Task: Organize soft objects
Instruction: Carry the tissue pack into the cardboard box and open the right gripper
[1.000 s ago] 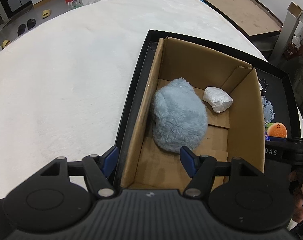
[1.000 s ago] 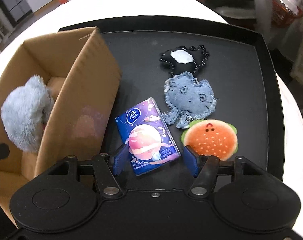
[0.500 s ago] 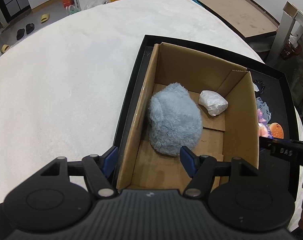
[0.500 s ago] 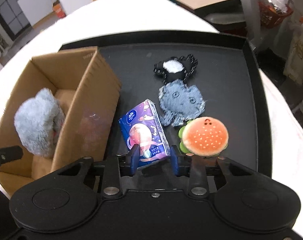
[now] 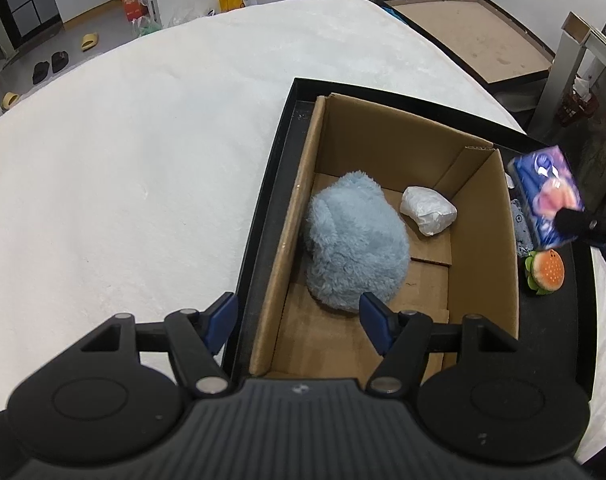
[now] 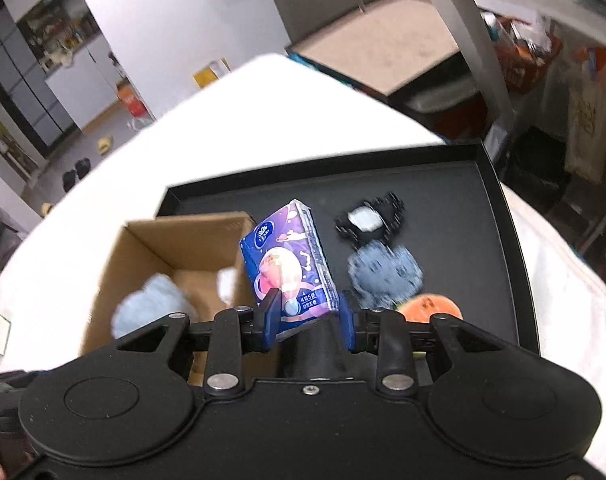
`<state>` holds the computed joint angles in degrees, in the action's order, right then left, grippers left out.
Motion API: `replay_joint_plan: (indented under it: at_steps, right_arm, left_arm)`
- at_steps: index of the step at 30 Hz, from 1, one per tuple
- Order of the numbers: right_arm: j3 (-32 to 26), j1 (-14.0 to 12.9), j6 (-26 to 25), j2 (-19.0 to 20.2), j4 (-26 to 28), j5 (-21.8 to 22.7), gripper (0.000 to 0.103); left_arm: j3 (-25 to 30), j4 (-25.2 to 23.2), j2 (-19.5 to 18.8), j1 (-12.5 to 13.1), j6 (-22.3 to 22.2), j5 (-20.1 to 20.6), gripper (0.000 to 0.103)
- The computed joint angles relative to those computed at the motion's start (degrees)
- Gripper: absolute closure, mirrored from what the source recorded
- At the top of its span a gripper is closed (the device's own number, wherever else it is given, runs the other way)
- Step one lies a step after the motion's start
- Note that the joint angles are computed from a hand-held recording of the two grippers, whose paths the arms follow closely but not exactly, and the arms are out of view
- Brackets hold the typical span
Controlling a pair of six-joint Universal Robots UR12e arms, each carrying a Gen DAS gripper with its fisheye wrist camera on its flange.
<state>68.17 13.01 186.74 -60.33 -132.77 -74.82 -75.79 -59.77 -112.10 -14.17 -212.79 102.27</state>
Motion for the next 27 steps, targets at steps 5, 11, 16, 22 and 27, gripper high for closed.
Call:
replay_joint_plan:
  at_steps: [5, 11, 16, 22, 27]
  right_arm:
    - [-0.4, 0.3, -0.1, 0.1, -1.9, 2.0, 0.073]
    - [-1.5, 1.2, -1.6, 0.8, -1.3, 1.2, 0.073]
    - [-2.5, 2.1, -2.9, 1.3, -1.0, 0.5, 0.073]
    - [-4.6, 3.5, -4.7, 2.6, 0.2, -1.3, 0.072]
    - [-6.2, 3.9, -6.5, 3.8, 2.0, 0.7, 0.064]
  left_arm:
    - [-1.3, 1.2, 0.7, 0.8, -0.3, -1.6, 0.040]
    - [-2.9, 3.3, 1.2, 1.6, -0.1, -4.2, 0.045]
    - [-3.9, 4.1, 1.5, 2.4, -0.6, -6.5, 0.073]
    - [-4.9, 4.2, 2.0, 3.4, -2.7, -8.1, 0.088]
    - [-5.0, 4.3, 2.1, 3.5, -2.3, -8.5, 0.088]
